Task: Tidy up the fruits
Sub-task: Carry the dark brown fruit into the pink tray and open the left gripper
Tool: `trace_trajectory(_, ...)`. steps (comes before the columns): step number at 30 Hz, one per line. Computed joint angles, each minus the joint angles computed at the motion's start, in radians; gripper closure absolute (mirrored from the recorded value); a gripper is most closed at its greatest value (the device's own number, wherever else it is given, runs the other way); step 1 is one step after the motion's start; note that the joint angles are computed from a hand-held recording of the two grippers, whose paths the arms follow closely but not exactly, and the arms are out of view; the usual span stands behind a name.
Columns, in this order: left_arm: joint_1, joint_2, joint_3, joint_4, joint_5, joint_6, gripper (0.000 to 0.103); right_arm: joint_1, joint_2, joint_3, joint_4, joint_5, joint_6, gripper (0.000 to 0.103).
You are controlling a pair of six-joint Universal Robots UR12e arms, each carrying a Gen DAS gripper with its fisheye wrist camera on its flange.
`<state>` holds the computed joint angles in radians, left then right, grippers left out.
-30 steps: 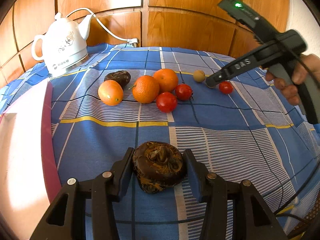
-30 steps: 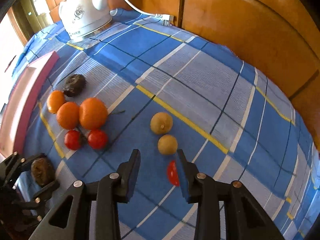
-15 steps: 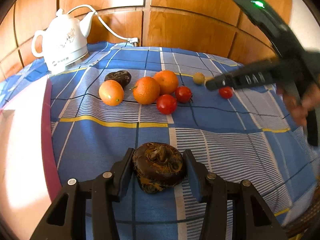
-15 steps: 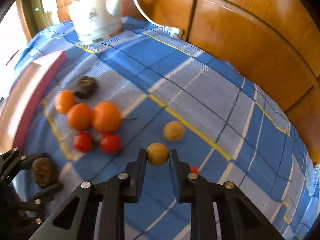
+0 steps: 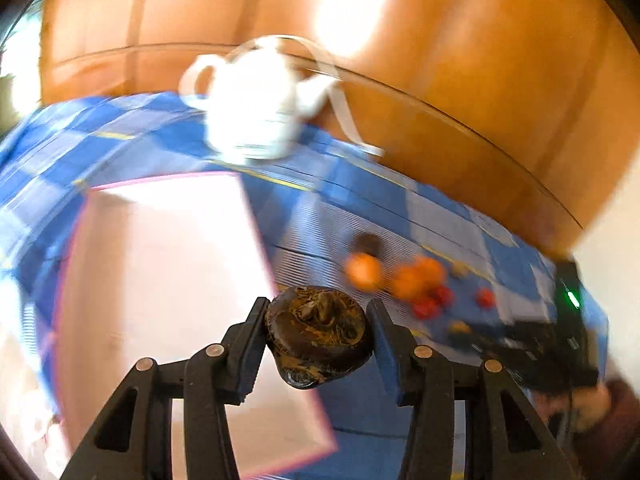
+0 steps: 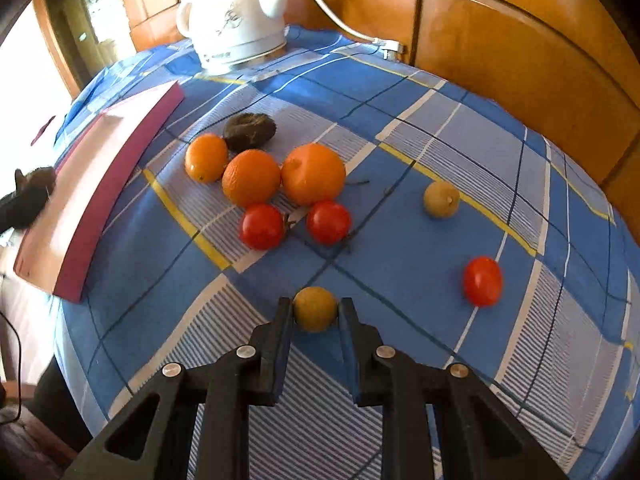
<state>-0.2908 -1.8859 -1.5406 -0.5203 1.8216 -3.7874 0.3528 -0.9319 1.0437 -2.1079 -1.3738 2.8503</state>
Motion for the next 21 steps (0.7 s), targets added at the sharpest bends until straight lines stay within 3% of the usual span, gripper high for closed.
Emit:
trace_trajectory(4,0.038,0.014,-0.002,-0.116,0.086,-0.058,0.054,0.000,0.002,-0.001,-0.005,0.001,0.005,0.080)
trace_trajectory(11,0.093,0.001,0.007,-0.247,0.151,-0.103,0.053,0.000,0.005,-0.001,-0.015,0.000,0.013,0.080)
trace_trajectory(16,0.098,0.004,0.001,-0.239,0.198,-0.119,0.047,0.000,0.003,0.004,-0.020,0.001,0.015,0.080)
trace_trajectory(21,0.068,0.019,-0.010,-0.220,0.274,-0.144,0.047,0.000,0.001,0.010,-0.031,0.002,0.025,0.080)
